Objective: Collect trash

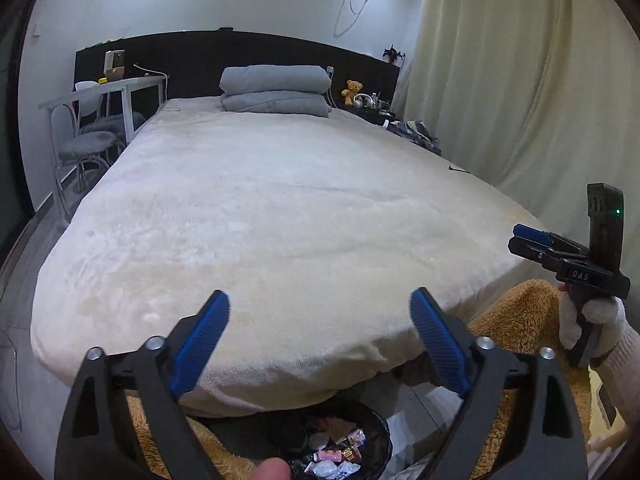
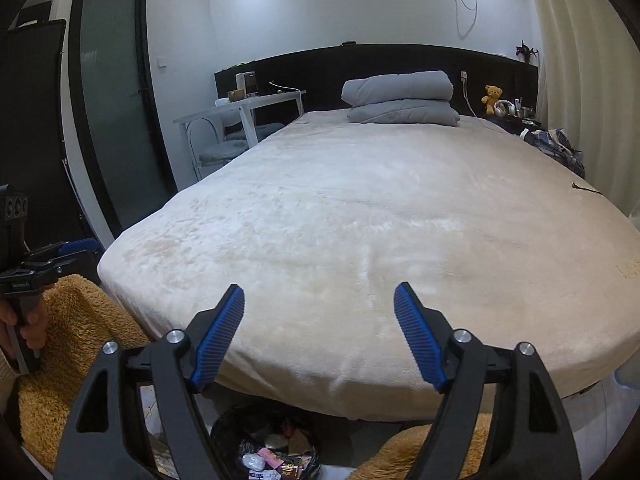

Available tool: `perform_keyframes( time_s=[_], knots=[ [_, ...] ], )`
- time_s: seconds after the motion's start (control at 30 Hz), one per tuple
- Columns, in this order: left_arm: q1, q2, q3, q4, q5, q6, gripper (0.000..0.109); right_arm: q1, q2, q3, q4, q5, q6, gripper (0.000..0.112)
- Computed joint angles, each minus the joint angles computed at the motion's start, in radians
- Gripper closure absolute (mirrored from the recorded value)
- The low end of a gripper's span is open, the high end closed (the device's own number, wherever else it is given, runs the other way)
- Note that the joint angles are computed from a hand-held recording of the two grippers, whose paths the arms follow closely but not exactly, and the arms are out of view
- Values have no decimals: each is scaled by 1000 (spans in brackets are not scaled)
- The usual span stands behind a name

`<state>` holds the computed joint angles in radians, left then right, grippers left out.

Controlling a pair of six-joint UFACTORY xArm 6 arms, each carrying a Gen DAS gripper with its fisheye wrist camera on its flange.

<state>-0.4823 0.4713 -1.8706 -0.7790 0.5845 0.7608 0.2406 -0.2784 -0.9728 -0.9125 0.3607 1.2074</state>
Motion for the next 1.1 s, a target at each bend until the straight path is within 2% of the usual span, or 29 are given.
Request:
perform_keyframes(
  time_s=[0.03,0.07,0.2,0.37,1.1],
  knots=[
    [-2,-7,17,-19,-10,26,12,-12,-1,10,13,-22,-5,14],
    [-5,-11,29,-19,-20,36,12,-21,-4,19,17,-38,-7,13],
    [-14,-30,75,-30,-73,63,12,-16,-16,31,-61,-19,59,13],
    [-13,-45,96,-76,-91,100,12,-6,-5,23,-127,-2,133,13],
    [-28,-54,118,-33,-114,96,12,17,42,-21,-97,39,80,13]
  ],
)
